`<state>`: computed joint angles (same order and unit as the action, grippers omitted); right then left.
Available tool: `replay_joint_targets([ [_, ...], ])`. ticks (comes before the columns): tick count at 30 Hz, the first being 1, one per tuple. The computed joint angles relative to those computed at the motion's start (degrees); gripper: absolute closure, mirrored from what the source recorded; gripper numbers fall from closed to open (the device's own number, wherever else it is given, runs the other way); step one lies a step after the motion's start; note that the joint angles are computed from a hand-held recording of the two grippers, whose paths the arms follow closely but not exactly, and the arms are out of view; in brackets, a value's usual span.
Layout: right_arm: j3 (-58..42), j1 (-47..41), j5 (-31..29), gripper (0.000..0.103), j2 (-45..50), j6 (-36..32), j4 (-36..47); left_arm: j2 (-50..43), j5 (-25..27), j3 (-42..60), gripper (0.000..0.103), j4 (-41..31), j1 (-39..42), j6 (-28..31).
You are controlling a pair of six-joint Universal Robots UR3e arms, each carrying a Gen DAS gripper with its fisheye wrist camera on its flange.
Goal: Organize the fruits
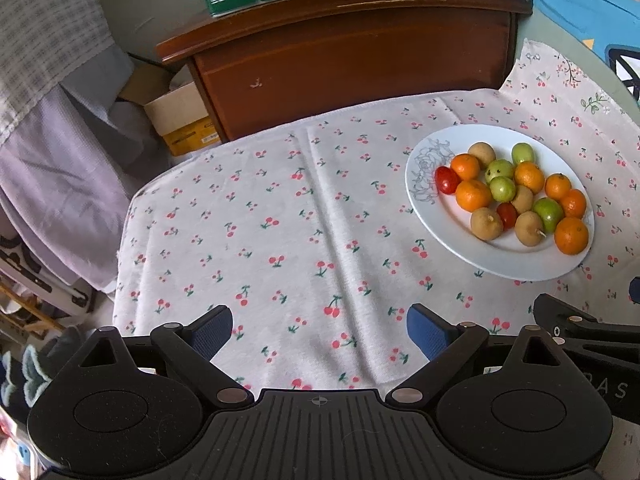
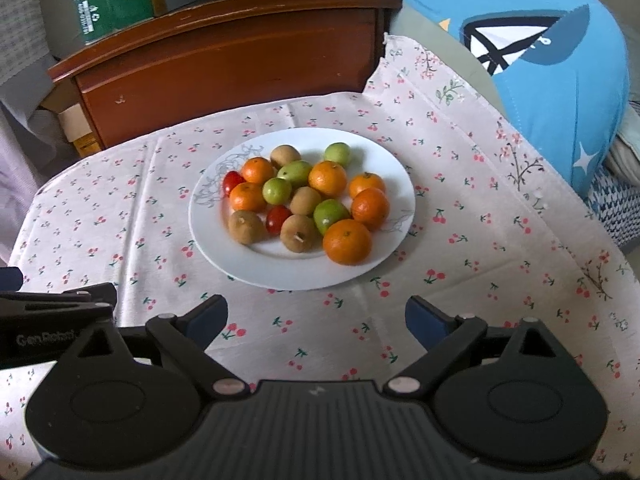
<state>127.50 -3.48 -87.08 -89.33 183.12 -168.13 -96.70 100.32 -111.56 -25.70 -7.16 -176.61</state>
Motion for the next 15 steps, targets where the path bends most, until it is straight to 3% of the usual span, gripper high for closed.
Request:
replay_joint_targets([
  [15,9.2,3.6,0.3,0.004,1.8,-0.1,-10.6,14.1,-8.6,-11.0,0.007,-1.6,9.1,3.1],
])
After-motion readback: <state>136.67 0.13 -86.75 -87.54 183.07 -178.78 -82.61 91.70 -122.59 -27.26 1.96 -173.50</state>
